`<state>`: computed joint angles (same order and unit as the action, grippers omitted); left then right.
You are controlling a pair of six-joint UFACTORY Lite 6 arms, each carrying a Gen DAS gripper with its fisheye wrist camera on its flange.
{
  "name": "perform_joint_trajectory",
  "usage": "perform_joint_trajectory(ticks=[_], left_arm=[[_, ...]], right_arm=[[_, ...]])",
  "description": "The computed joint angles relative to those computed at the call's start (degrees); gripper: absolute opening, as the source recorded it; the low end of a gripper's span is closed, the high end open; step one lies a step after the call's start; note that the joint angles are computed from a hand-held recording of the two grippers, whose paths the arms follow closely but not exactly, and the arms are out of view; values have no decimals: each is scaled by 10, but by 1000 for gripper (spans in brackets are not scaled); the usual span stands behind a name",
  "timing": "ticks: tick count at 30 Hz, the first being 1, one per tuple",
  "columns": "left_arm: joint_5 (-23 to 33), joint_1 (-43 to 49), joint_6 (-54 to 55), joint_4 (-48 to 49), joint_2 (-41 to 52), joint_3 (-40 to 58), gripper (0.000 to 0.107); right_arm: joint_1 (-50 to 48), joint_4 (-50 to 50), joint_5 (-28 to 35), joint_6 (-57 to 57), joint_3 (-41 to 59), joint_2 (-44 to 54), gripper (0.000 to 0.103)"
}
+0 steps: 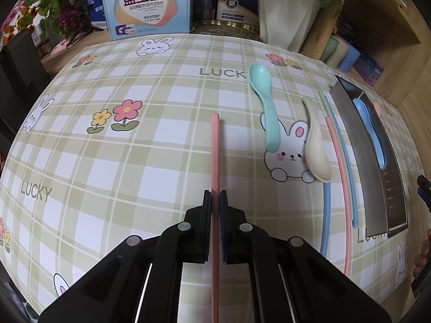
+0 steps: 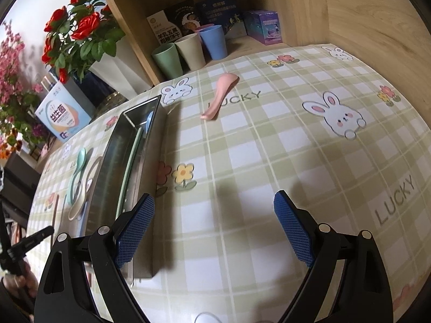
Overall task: Organize utensils
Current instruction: 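Grasp the pink spoon with the right gripper while the left gripper holds the pink chopstick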
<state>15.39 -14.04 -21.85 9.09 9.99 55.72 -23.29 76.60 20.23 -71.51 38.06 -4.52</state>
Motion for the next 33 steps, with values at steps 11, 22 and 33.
perform_joint_trajectory(ticks=[11,22,33], left_arm=[[1,30,31,-26,-18,8,6],[1,38,42,-31,-2,35,6],[-1,47,93,-84,24,55,6]], right_arm=[[4,-127,11,122,292,246,61],[68,-492,44,511,668,527,44],[102,-679,97,725,860,653,35]])
